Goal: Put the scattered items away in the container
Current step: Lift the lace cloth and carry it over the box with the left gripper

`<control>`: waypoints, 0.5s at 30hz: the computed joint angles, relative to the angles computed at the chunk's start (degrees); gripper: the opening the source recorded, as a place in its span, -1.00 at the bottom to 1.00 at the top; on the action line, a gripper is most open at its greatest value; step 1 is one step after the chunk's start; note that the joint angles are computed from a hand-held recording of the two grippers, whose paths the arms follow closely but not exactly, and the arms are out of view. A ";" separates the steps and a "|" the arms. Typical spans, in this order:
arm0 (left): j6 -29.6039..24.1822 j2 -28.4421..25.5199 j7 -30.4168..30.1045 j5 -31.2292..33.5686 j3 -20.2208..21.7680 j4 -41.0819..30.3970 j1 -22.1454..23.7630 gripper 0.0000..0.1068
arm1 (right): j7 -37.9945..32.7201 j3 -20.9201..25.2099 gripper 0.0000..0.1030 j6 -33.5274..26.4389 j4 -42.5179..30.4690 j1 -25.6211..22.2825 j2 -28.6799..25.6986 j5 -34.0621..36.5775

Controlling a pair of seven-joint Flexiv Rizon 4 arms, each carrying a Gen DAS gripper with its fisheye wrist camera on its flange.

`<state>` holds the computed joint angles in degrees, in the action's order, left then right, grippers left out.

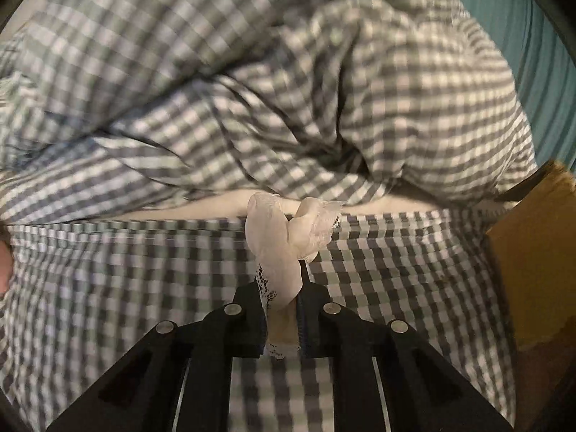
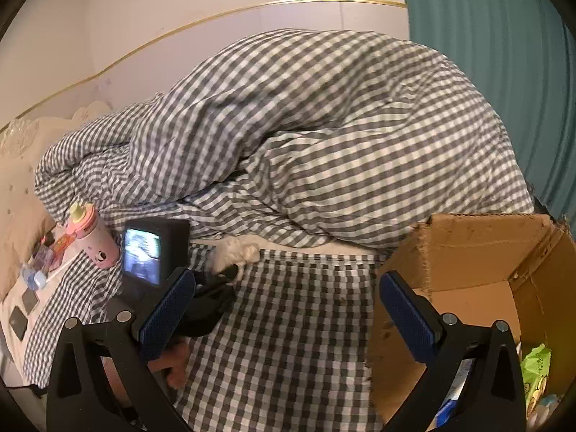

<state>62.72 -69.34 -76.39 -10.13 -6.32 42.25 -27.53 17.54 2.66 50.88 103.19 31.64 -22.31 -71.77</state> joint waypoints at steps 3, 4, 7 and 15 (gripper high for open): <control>5.74 5.78 0.87 0.51 -1.09 9.23 1.58 -0.76 | -0.48 0.02 0.99 0.72 -1.51 0.44 -1.22 0.78; 7.36 7.72 1.23 0.43 -1.59 12.18 2.27 -0.76 | -0.30 -0.06 0.99 1.18 -1.89 0.67 -1.49 0.70; 10.45 12.16 1.63 -0.16 -2.23 17.97 3.93 -0.76 | -0.80 -0.19 0.99 0.84 -3.22 1.93 -2.06 0.92; 19.90 24.95 2.95 -1.55 -4.72 35.27 8.27 -0.76 | -0.47 0.40 0.99 -4.27 -4.46 5.87 0.07 -1.92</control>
<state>82.62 -44.40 -73.44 -11.68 -11.05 77.53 -19.26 17.07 3.06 46.61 98.74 37.51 -22.25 -73.69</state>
